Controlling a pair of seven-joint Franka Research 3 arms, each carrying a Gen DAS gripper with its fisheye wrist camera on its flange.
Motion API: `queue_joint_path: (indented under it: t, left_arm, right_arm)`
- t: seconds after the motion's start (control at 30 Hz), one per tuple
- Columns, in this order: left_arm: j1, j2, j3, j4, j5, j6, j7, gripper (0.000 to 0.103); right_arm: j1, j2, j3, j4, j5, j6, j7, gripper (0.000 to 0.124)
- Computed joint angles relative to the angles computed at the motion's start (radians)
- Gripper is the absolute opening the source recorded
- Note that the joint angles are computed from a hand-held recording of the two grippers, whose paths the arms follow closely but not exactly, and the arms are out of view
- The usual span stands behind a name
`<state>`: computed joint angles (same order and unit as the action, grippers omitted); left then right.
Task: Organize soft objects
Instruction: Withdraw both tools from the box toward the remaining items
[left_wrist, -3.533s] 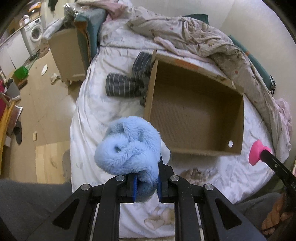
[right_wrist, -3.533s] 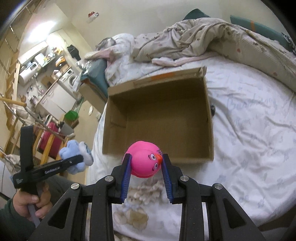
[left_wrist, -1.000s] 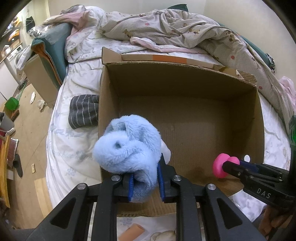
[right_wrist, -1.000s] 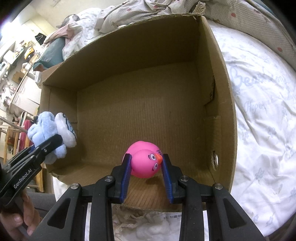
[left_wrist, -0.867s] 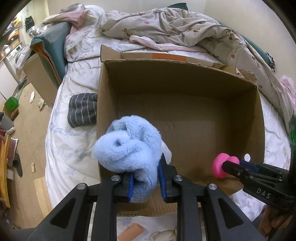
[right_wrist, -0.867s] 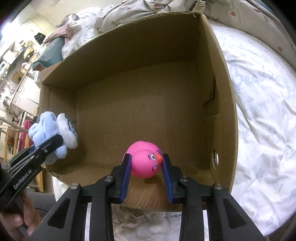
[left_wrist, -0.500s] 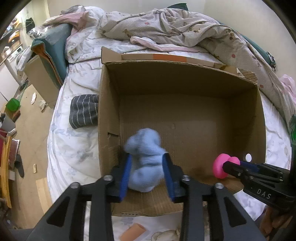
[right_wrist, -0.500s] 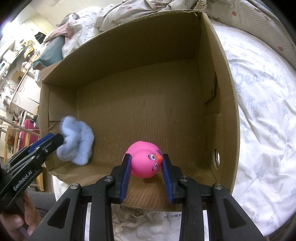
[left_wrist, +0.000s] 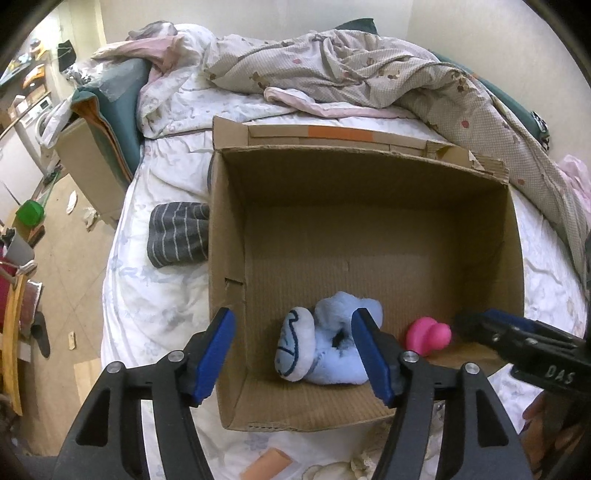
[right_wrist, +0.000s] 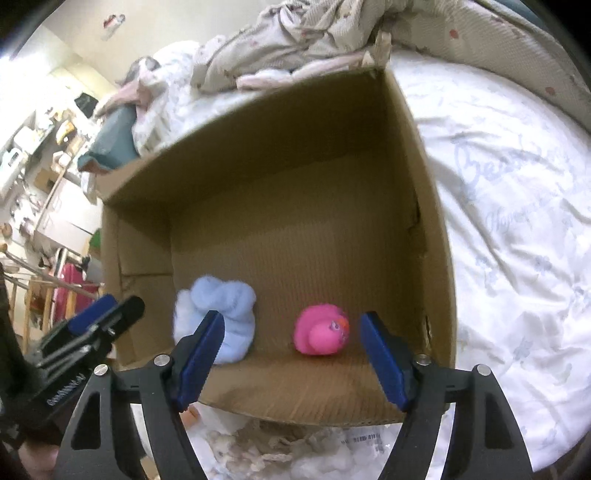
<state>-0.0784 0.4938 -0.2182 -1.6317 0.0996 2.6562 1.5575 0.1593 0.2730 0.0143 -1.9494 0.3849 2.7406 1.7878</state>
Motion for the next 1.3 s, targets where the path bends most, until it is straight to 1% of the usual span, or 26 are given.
queue_joint_path:
  t: [0.1,0.33,0.4,0.47,0.5,0.57,0.6,0.7,0.87,0.97,1.13,1.3]
  left_arm:
    - [0.005,-0.013,0.001,-0.014,-0.005,0.014,-0.007,0.063]
    - [0.029,-0.077,-0.003,-0.092,-0.024,0.039,-0.005,0.063]
    - [0.036,-0.097,-0.002,-0.114,-0.035,0.038,-0.008,0.063]
    - [0.046,-0.12,-0.004,-0.141,-0.052,0.03,-0.006,0.063]
    - [0.05,-0.133,-0.004,-0.157,-0.058,0.031,-0.004,0.063]
    - [0.053,-0.163,0.004,-0.202,-0.064,0.048,-0.013,0.063]
    - [0.053,-0.173,0.007,-0.216,-0.066,0.05,-0.018,0.063]
    - [0.063,-0.206,0.008,-0.259,-0.084,0.05,-0.011,0.063]
    - [0.066,-0.246,0.026,-0.315,-0.082,0.048,-0.019,0.063]
    - [0.069,-0.269,0.033,-0.349,-0.084,0.042,-0.019,0.063]
    - [0.073,-0.293,0.035,-0.393,-0.087,0.052,0.017,0.063]
    - [0.071,-0.305,0.046,-0.419,-0.081,0.062,0.021,0.063]
  right_arm:
    - [0.005,-0.02,-0.003,-0.022,-0.002,0.034,0.005,0.081]
    - [0.026,-0.093,-0.03,-0.088,-0.087,0.065,0.098,0.081]
    - [0.026,-0.108,-0.028,-0.099,-0.101,0.054,0.11,0.081]
    - [0.041,-0.125,-0.048,-0.115,-0.175,0.032,0.183,0.081]
    - [0.038,-0.135,-0.044,-0.127,-0.179,0.027,0.195,0.081]
    - [0.021,-0.136,-0.023,-0.12,-0.137,-0.006,0.145,0.081]
    - [0.02,-0.143,-0.019,-0.125,-0.138,-0.021,0.136,0.081]
    - [0.029,-0.173,-0.016,-0.165,-0.168,-0.005,0.159,0.081]
    - [0.033,-0.208,-0.003,-0.21,-0.163,-0.011,0.159,0.081]
    - [0.035,-0.228,0.0,-0.237,-0.173,-0.008,0.18,0.081]
    - [0.036,-0.263,0.009,-0.288,-0.155,-0.004,0.169,0.081]
    - [0.037,-0.294,0.014,-0.328,-0.091,-0.015,0.114,0.081]
